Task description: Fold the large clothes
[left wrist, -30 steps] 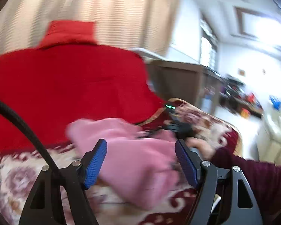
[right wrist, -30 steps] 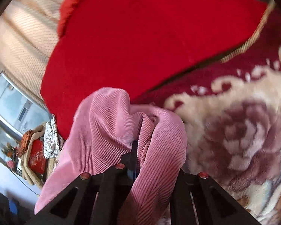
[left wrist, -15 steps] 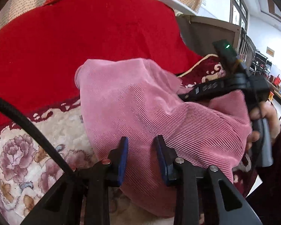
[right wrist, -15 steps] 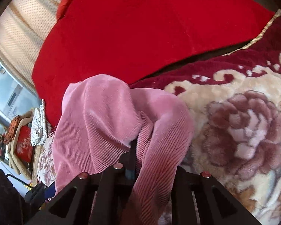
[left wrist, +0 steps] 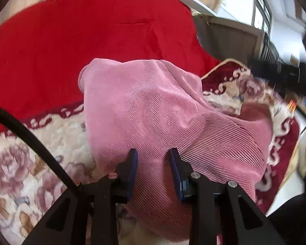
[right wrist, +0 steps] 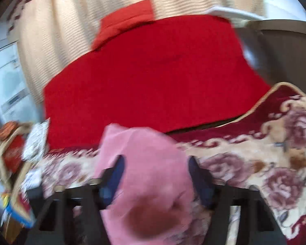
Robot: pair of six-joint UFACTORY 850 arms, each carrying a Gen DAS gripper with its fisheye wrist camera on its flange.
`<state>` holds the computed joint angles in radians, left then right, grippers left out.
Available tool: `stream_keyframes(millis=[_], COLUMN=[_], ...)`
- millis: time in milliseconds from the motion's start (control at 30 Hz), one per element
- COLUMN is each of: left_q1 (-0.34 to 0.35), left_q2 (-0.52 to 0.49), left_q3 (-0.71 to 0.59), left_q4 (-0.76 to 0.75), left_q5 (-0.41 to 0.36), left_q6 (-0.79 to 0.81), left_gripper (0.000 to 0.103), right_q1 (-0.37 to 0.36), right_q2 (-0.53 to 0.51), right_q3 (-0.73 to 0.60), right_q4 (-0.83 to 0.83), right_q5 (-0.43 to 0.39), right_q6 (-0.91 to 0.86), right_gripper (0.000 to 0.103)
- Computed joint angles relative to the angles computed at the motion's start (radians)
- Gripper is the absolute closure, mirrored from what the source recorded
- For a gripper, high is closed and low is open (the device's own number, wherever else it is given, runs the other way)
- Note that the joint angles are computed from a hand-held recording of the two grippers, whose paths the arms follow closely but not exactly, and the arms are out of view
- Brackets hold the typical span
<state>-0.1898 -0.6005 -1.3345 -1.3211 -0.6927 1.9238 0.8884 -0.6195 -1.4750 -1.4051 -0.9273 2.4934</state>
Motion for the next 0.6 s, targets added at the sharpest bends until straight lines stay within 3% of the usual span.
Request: stream_keyframes(millis=[33, 100, 167, 200, 233, 333, 467, 500, 600], left_q1=[0.011, 0.028, 0.048, 0.052, 0.052, 0.055, 0.071, 0.065, 0.025], left_q2=[0.004, 0.017, 0.029, 0.022, 0.013, 0.004, -0.035, -0.031, -0.001], left_q3=[-0.005, 0.002, 0.012, 0.0, -0.01, -0.029, -0.087, -0.081, -0.009], left_q4=[0.023, 0.016, 0.022, 0.059, 0.083, 0.101, 0.139, 0.161, 0.14], left_q5=[-0.022, -0.048, -0.079, -0.101, -0.111, -0.132, -0.293, -0.285, -0.134], left_q6=[-0.015, 0.028, 0.049, 0.017, -0.007, -0.031, -0.144, -0.145, -0.032], left_gripper=[0.068, 0.06, 0.055, 0.055, 0.055, 0.055, 0.054, 0.053, 0.052], right_q1=[0.0, -0.018, -0.065, -0.077, -0.083, -0.064, -0.055, -0.058, -0.07], right_q2=[-0.014, -0.039, -0.072, -0.101, -0.117, -0.126, -0.119, -0.113, -0.078], right_q3=[-0.016, -0.032, -0.055, -0.065, -0.068, -0.084, -0.065, -0.052, 0.01], right_q4=[0.014, 0.041, 0.186, 0.241, 0.255, 0.246, 0.182, 0.156, 0.035], right_q5=[0.038, 0.152, 0.353, 0.415, 0.434, 0.374, 0.372, 0.386, 0.443], right_q6=[-0.035, -0.073, -0.201, -0.233, -0.226, -0.217, -0.134, -0.101, 0.031], right_gripper=[0.073, 0.073, 0.073, 0.073, 0.072, 0.073, 0.072, 0.072, 0.073])
